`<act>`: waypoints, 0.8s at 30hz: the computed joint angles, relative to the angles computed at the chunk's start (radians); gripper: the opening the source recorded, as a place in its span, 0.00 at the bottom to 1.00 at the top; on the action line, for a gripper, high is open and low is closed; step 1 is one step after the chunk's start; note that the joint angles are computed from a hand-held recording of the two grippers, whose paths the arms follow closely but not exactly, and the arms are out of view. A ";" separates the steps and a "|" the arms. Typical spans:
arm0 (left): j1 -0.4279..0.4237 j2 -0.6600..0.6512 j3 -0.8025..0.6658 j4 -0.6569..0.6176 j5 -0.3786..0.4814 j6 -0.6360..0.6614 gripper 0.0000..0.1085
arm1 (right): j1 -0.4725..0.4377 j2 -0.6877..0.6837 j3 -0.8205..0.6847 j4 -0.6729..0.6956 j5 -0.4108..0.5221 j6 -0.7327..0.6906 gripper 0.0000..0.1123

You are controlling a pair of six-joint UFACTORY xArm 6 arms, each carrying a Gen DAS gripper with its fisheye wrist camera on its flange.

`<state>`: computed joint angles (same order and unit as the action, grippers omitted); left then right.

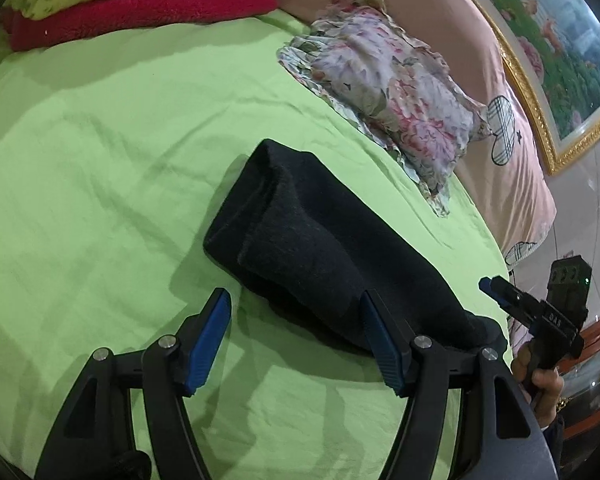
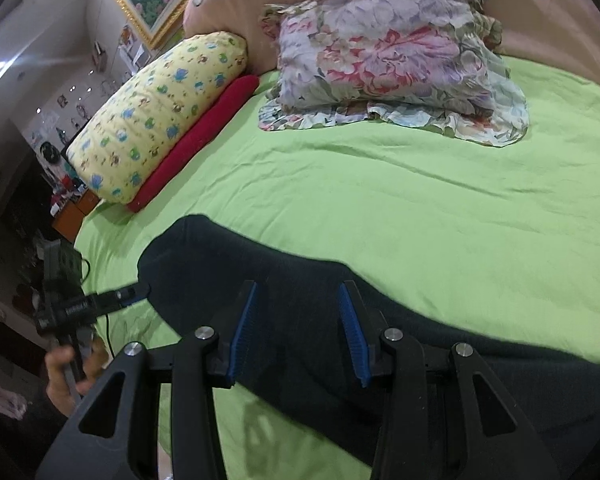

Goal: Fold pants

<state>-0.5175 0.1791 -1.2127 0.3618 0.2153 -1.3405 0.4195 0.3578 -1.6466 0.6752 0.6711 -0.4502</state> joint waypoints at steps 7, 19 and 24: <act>0.019 0.032 -0.026 -0.011 -0.002 0.011 0.64 | -0.032 0.179 -0.246 -0.022 0.135 0.072 0.39; 0.022 0.113 -0.122 -0.069 0.033 0.102 0.69 | -0.036 0.456 -0.642 -0.157 0.383 0.188 0.39; 0.027 0.134 -0.154 -0.051 0.053 0.096 0.69 | -0.033 0.576 -0.837 -0.195 0.502 0.226 0.39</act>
<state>-0.4901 0.3135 -1.3665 0.3107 0.2687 -1.2444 0.3864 0.9341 -2.4832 0.4801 1.1727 -0.2240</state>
